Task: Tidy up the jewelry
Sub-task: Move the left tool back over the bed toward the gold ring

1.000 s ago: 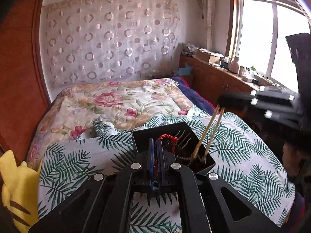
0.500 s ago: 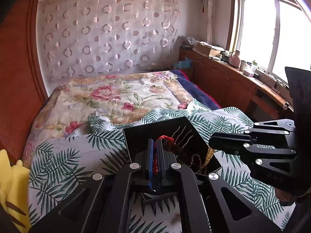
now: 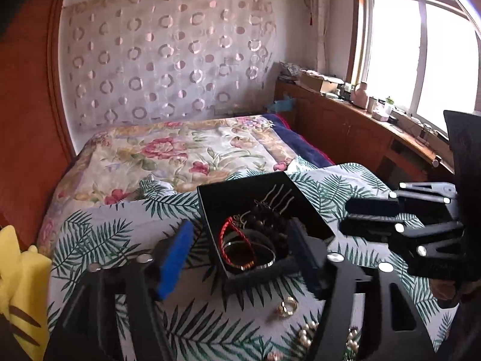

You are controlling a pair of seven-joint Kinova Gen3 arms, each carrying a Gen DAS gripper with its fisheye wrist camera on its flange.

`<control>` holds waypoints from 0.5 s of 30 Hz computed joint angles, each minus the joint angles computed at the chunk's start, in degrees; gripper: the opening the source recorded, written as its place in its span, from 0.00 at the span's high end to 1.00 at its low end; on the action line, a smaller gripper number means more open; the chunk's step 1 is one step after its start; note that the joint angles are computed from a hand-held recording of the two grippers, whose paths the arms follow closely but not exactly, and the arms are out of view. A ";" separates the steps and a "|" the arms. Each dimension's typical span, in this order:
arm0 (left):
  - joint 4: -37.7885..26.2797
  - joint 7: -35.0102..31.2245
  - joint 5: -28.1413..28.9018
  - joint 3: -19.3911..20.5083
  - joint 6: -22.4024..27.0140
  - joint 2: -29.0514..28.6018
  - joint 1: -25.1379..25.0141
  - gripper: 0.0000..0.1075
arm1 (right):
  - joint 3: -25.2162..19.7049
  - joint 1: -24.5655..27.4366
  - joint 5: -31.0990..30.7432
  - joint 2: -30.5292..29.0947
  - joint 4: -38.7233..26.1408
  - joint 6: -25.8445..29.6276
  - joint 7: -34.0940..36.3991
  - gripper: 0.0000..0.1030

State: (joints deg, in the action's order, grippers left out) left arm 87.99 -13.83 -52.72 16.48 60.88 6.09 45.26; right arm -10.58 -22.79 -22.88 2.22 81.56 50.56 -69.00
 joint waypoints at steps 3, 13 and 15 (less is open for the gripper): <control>2.49 2.40 -0.25 0.79 0.21 -1.71 0.65 0.37 | 0.02 0.08 -1.38 -2.38 3.43 1.18 1.88 0.70; 9.10 10.55 0.72 5.85 1.92 -5.47 0.90 0.33 | 0.23 -1.73 -1.64 -7.36 12.74 4.50 4.62 0.80; 10.42 12.59 0.46 6.77 2.25 -5.96 0.94 0.29 | 0.20 -1.94 -0.95 -7.80 13.88 4.17 4.19 0.80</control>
